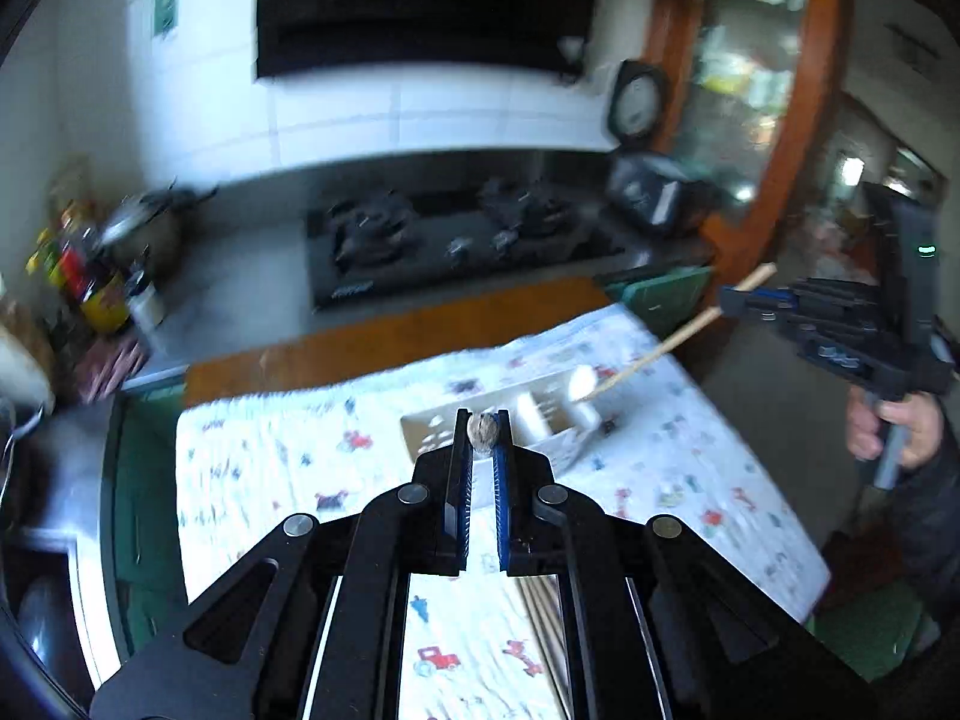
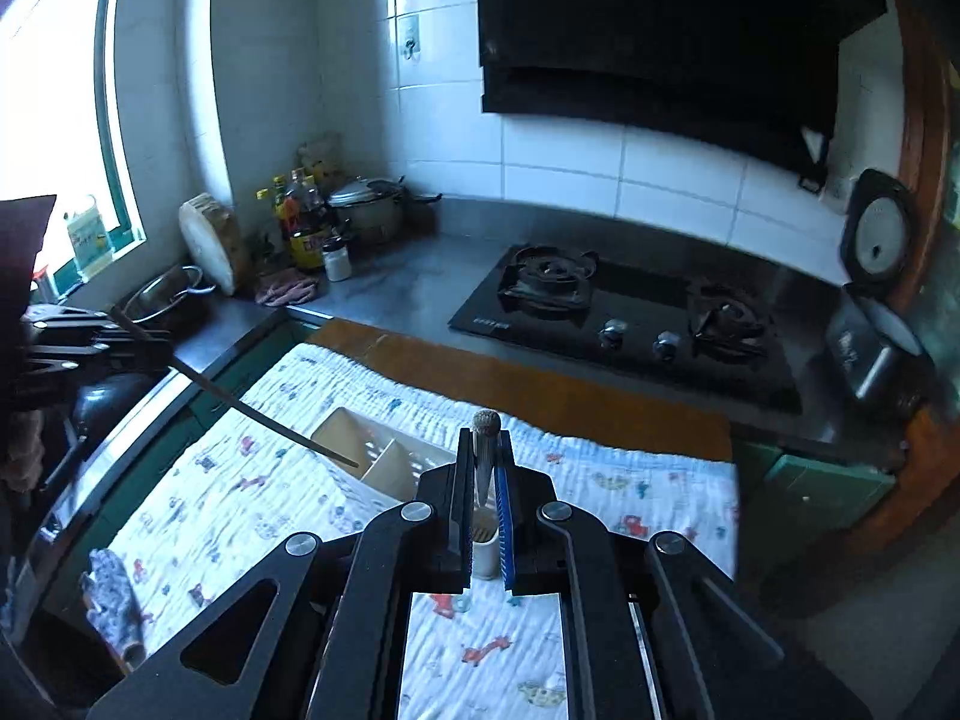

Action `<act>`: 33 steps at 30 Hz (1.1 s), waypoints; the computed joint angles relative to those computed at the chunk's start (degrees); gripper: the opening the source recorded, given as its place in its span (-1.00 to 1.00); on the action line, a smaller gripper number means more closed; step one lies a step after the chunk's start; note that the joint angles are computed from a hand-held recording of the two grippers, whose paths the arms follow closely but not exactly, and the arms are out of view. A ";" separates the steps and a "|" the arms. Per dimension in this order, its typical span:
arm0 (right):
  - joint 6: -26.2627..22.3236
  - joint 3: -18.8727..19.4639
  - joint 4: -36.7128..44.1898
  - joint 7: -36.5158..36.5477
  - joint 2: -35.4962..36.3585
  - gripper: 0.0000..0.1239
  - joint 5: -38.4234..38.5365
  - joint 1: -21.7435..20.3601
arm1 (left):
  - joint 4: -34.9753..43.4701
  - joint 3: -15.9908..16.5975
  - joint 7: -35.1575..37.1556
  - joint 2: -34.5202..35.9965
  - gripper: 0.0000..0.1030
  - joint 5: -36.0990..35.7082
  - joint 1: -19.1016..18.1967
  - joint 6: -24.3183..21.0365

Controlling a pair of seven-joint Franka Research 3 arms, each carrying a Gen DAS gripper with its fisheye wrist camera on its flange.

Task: Organize utensils
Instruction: 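Carry the chopstick in the left tool to the white holder and release while the right tool does likewise, then move both open tools back over the remaining chopsticks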

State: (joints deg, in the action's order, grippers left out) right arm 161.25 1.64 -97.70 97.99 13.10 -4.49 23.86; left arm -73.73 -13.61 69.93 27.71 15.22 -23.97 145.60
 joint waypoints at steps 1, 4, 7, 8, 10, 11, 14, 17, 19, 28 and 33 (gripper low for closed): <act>-0.38 0.55 0.60 -1.10 0.73 -0.89 1.66 -0.76 | 1.95 -0.62 0.54 1.58 -0.90 -1.33 0.38 -0.92; -0.92 1.75 2.04 -4.83 2.29 -0.89 5.87 -2.13 | 8.78 1.28 -1.24 6.08 -0.90 0.26 -1.60 -5.73; -1.11 0.84 3.21 -4.22 3.66 -0.89 5.81 -1.43 | 15.56 0.96 0.42 10.72 -0.90 -1.32 -1.64 -8.99; -1.35 0.61 3.56 -3.74 4.03 -0.89 5.89 -1.18 | 16.06 0.73 0.76 11.31 -0.90 -2.37 -1.09 -9.20; -1.62 0.28 3.85 -2.83 4.49 -0.89 5.92 -0.66 | 17.83 1.08 1.27 12.74 -0.90 -3.01 -1.11 -9.94; -1.56 -0.65 4.01 -1.27 4.72 -0.89 4.50 0.23 | 19.04 1.55 1.04 13.60 -0.90 -2.84 -1.51 -10.64; -2.60 -0.95 5.41 0.17 5.85 -0.89 3.35 0.87 | 22.12 0.87 2.82 15.92 -0.90 -4.79 -0.97 -12.05; -3.67 -1.59 6.74 2.04 6.89 -0.89 1.84 1.67 | 23.79 1.30 3.34 17.07 -0.90 -5.25 -1.27 -13.19; -4.22 -1.91 7.39 2.74 7.48 -0.89 0.77 2.19 | 22.98 1.59 2.88 16.76 -0.90 -5.58 -1.16 -12.84; -2.52 -2.83 6.07 5.73 7.23 -0.57 -1.65 3.12 | 15.71 1.59 0.77 13.07 -0.84 -5.97 -0.04 -8.82; 1.26 -5.52 1.73 11.68 3.53 -0.34 -8.47 5.48 | 8.59 1.21 -0.19 8.71 -0.68 -5.09 0.92 -2.67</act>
